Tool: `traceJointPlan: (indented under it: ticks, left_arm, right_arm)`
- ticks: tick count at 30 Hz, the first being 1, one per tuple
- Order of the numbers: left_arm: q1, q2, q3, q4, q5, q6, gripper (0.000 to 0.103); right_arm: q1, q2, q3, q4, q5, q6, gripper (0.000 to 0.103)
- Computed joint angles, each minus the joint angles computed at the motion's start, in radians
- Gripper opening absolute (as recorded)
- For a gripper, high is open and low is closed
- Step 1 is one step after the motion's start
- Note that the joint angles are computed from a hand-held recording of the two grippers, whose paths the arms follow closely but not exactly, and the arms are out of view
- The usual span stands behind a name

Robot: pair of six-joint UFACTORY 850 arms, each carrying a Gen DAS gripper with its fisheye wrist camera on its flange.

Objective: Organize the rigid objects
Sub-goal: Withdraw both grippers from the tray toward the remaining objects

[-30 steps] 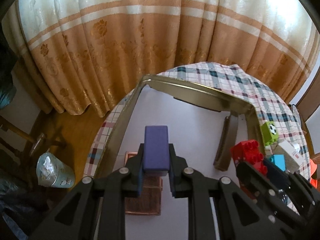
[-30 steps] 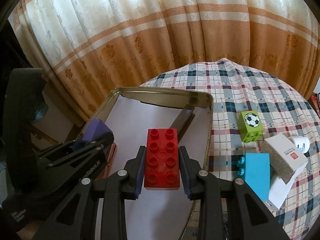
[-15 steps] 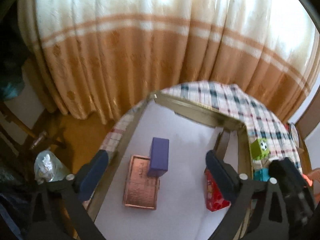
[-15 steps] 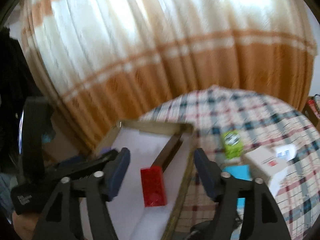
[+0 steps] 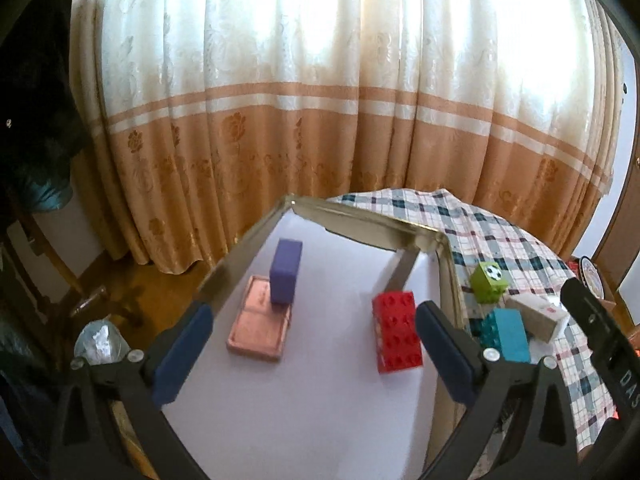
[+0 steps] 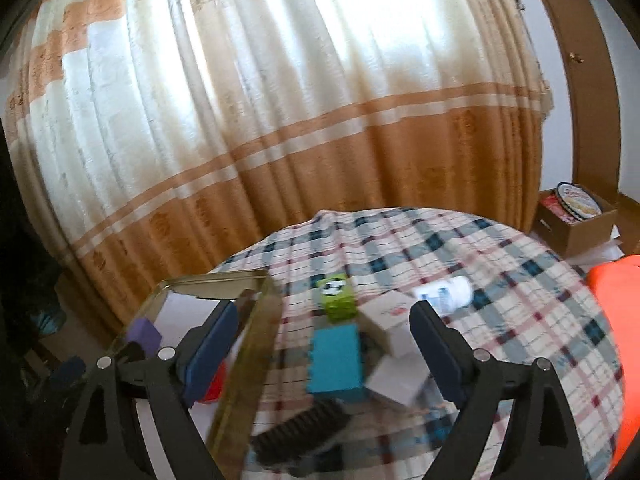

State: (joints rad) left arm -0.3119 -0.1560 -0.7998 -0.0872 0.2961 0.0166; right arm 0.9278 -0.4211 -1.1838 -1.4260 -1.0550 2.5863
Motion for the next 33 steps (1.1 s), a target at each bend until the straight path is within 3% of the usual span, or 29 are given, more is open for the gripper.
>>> traceJointPlan:
  ticks: [6,12,22,33]
  left_arm:
    - [-0.020,0.016,0.037,-0.098,0.030,0.065,0.102]
    - [-0.043,0.028,0.077,-0.207,0.114,0.151,0.102]
    - [-0.068,0.034,0.119,-0.292,0.196,0.206,0.102]
    - [-0.064,0.040,0.132,-0.263,0.186,0.160,0.102]
  right_arm:
    - [0.022,0.010,0.033,0.040,-0.076,-0.031,0.089]
    - [0.043,0.000,0.040,0.061,-0.165,-0.034,0.089]
    - [0.059,0.001,0.052,0.069,-0.199,-0.081,0.089]
    - [0.078,0.009,0.070,0.060,-0.222,-0.070,0.089]
